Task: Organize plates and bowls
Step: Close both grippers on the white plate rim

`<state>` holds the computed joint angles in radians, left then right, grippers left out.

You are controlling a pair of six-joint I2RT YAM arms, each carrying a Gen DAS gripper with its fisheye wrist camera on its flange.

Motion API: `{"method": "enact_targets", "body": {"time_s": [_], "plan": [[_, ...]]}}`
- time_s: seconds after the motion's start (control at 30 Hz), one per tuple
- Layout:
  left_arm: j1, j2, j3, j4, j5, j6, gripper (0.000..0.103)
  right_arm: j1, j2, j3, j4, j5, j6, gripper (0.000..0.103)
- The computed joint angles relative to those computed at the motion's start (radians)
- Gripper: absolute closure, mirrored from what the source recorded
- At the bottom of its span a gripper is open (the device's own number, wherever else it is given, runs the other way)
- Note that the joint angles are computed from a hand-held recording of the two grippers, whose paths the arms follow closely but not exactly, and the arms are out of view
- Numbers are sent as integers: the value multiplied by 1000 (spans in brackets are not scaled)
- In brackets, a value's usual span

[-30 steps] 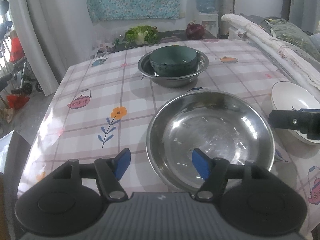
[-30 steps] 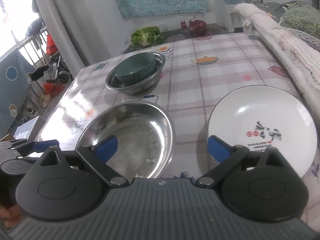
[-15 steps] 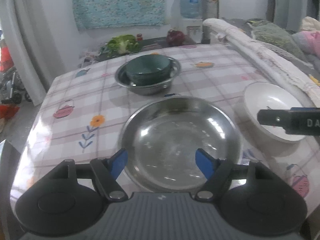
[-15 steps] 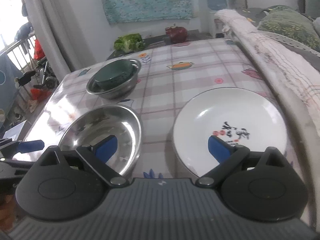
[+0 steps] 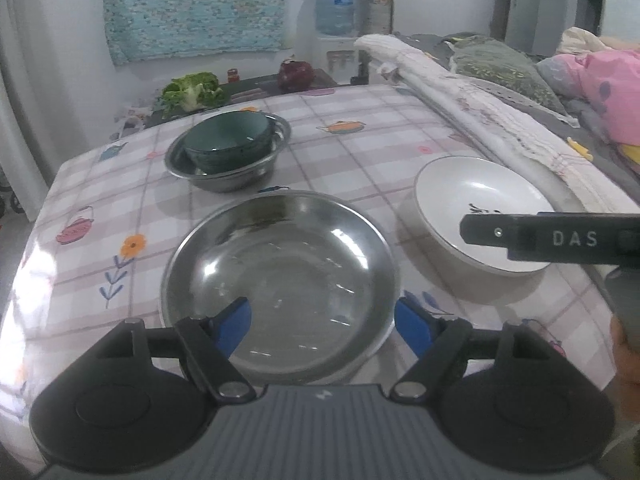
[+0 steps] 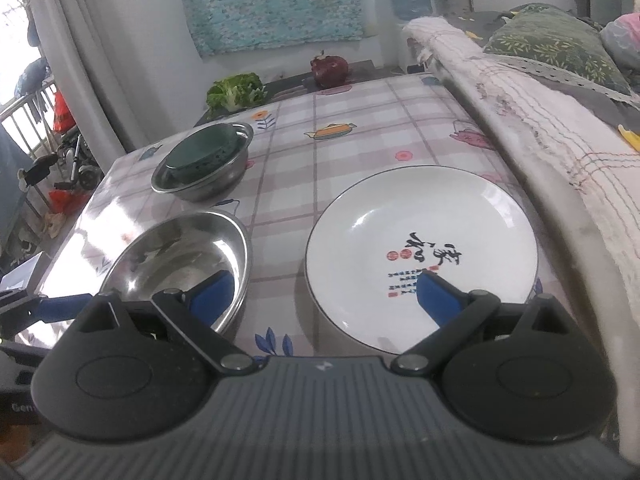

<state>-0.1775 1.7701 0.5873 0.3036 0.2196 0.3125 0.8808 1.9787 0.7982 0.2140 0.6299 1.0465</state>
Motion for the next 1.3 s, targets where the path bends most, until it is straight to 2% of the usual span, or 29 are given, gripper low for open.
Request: {"method": "enact_targets", "body": {"time_s": [0.4,0.77,1.03,1.17,1.3], "plan": [[-73,-1,-23,12,-2,-16,23,-6,-43,-92,40,17,50,4],[-171,19,-34,46,-41,-65,23,-22,-118,-234,95,45,101,4],[-252,73,-43,162,-101,-195,24,-48,-165,-373,187,57,128,4],[-277,107,-50,246,-101,-273,25,-73,-169,-420,236,45,103,5],[-302,142,-45,312,-102,-330,31,-111,-174,-450,288,45,45,6]]}}
